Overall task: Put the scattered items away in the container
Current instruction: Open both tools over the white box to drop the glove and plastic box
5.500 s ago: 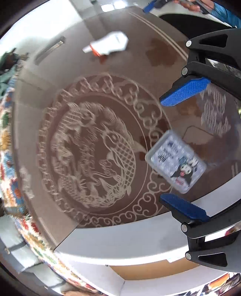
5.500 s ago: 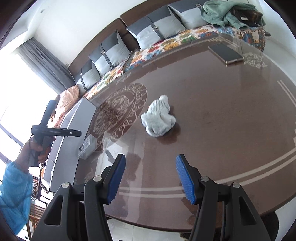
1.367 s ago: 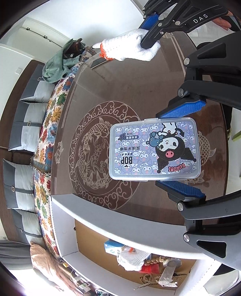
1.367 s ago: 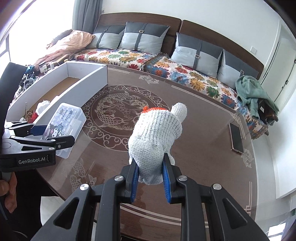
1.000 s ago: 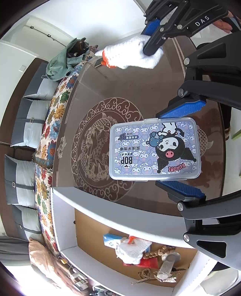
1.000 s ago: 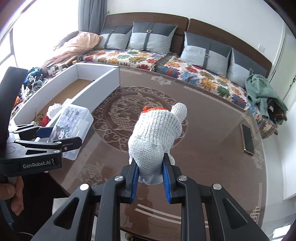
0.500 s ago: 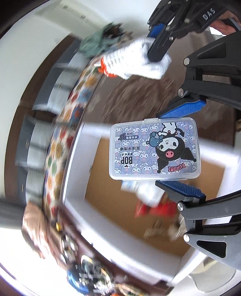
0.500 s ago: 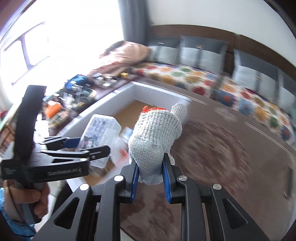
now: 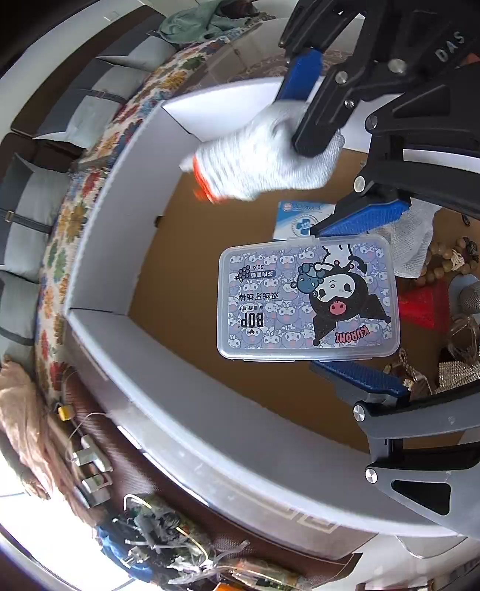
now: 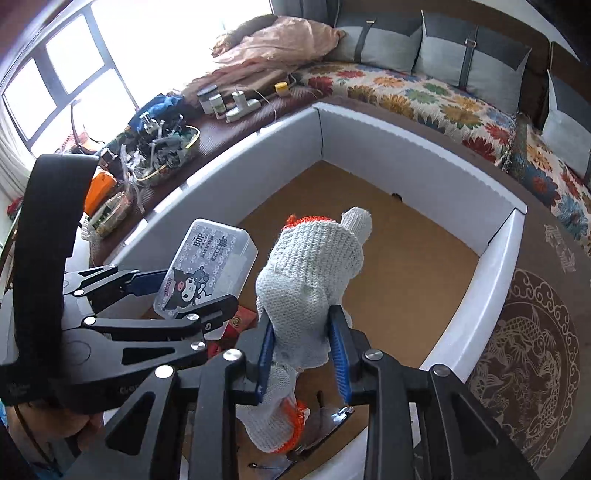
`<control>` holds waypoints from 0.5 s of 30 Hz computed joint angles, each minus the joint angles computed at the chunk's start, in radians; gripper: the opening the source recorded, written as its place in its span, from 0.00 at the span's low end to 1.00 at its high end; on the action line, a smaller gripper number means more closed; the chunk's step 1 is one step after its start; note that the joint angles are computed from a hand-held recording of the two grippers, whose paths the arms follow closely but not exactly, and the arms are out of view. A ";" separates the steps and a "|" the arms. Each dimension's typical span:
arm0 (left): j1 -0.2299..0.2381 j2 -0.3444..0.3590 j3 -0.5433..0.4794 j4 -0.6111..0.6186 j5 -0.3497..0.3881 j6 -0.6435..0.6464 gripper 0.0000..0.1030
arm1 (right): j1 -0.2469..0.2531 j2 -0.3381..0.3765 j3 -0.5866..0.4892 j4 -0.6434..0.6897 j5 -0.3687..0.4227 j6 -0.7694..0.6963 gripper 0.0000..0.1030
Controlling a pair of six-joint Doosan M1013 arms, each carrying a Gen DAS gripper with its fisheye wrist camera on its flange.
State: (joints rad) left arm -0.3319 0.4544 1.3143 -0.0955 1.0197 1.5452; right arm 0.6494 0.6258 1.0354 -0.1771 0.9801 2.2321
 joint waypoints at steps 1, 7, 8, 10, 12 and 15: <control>-0.002 0.004 -0.001 0.010 0.010 -0.014 0.61 | -0.001 0.005 -0.003 -0.001 0.009 0.012 0.41; -0.015 -0.029 0.036 0.102 0.005 -0.090 0.74 | 0.008 -0.015 0.017 -0.059 0.025 0.070 0.46; -0.019 -0.042 0.047 0.118 -0.004 -0.100 0.77 | 0.011 -0.020 0.018 -0.072 0.030 0.081 0.46; -0.030 -0.075 0.069 0.160 -0.021 -0.123 0.79 | 0.019 -0.037 0.025 -0.090 0.043 0.095 0.46; -0.038 -0.118 0.097 0.189 -0.038 -0.152 0.80 | 0.032 -0.060 0.039 -0.108 0.047 0.118 0.46; -0.031 -0.187 0.146 0.148 -0.076 -0.158 0.91 | 0.057 -0.101 0.066 -0.138 0.044 0.165 0.46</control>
